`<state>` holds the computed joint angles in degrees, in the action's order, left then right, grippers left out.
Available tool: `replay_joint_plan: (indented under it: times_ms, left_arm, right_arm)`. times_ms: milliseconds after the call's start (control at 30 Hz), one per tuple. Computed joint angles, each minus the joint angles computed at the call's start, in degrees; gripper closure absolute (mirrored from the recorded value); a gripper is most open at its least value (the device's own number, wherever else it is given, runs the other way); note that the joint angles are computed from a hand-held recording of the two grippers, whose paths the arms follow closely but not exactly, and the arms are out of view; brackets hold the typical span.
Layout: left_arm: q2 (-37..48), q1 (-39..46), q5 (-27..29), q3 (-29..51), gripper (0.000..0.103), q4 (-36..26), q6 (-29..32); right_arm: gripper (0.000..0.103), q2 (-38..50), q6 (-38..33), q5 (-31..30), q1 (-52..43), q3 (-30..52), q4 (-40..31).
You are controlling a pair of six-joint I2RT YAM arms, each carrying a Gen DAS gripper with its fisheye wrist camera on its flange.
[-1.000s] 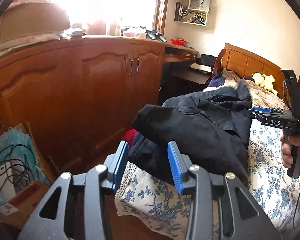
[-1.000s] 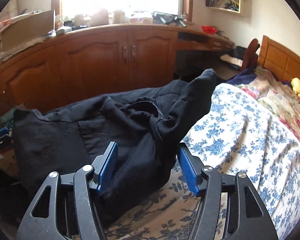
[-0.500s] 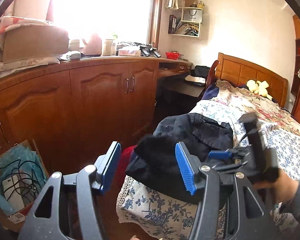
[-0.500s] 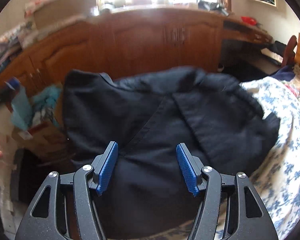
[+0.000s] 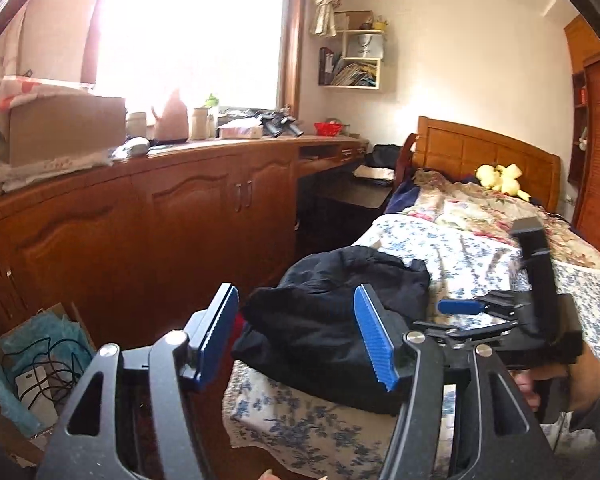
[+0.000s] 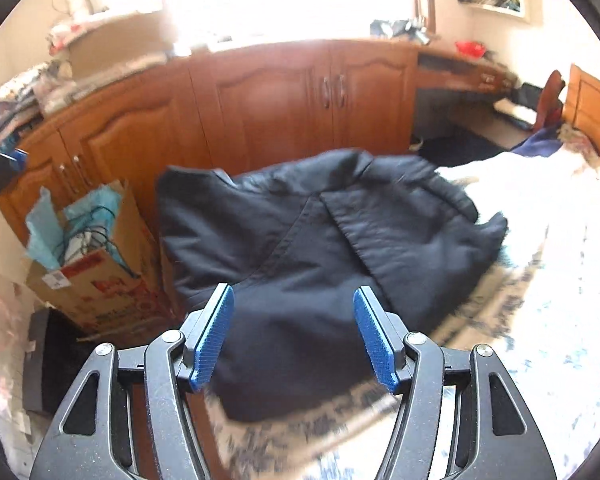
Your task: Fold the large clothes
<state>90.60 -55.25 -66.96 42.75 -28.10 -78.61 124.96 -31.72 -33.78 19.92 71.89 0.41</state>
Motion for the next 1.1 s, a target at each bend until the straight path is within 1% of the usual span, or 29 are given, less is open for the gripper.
replay_joint_plan:
  times_ms: [100, 133, 233, 267, 400, 500, 567, 633, 733, 833, 900, 1000, 1100]
  left_arm:
    - [1.9, -1.4, -0.6, 4.5, 0.043, -0.6, 2.6]
    - [2.4, -2.0, -0.9, 5.7, 0.043, -0.1, 3.7]
    - [4.7, -3.1, -1.4, 10.8, 0.042, 1.8, 8.6]
    - [5.7, -3.4, -1.4, 12.5, 0.042, 3.8, 11.4]
    - [10.1, -4.2, -0.5, 19.0, 0.041, 8.9, 18.9]
    - [14.7, -4.1, 2.4, 25.1, 0.041, 13.0, 25.2]
    - [18.1, -4.3, 4.3, 29.7, 0.041, 13.4, 27.3]
    - [21.8, -4.6, 5.6, 34.8, 0.041, 12.8, 28.6]
    - [27.5, -5.1, 7.3, 42.9, 0.041, 10.5, 29.8]
    - [32.5, -5.5, 9.7, 50.3, 0.041, 8.3, 30.1]
    - [35.9, -5.5, 11.6, 55.3, 0.041, 7.7, 31.5]
    - [41.9, -5.7, 13.0, 64.8, 0.041, 3.8, 32.3]
    - [47.4, -6.2, 14.8, 73.2, 0.041, 2.0, 33.9]
  right_arm:
    - [0.037, -7.7, -2.2, -2.7, -4.9, -6.6, 0.2]
    - [0.034, -9.3, -3.1, -3.7, -6.6, -7.6, -0.6]
    - [0.032, -14.0, -7.0, -7.5, -13.2, -9.3, -5.2]
    - [0.031, -15.0, -7.9, -8.3, -15.0, -9.5, -6.2]
    - [0.027, -18.4, -11.9, -11.3, -23.2, -10.1, -10.1]
    - [0.023, -19.3, -15.7, -13.8, -29.5, -8.9, -14.1]
    - [0.02, -19.5, -17.6, -15.5, -33.5, -8.3, -15.7]
    - [0.017, -19.4, -18.9, -16.5, -36.8, -7.9, -16.4]
    - [0.016, -17.8, -21.0, -18.2, -41.5, -6.4, -17.8]
    - [0.016, -15.9, -22.0, -19.3, -45.8, -5.2, -17.4]
    - [0.016, -14.0, -23.0, -20.2, -48.6, -3.1, -18.8]
    - [0.016, -11.0, -25.0, -21.3, -52.5, 0.9, -22.5]
    - [0.016, -8.7, -26.7, -22.3, -55.9, 4.2, -25.5]
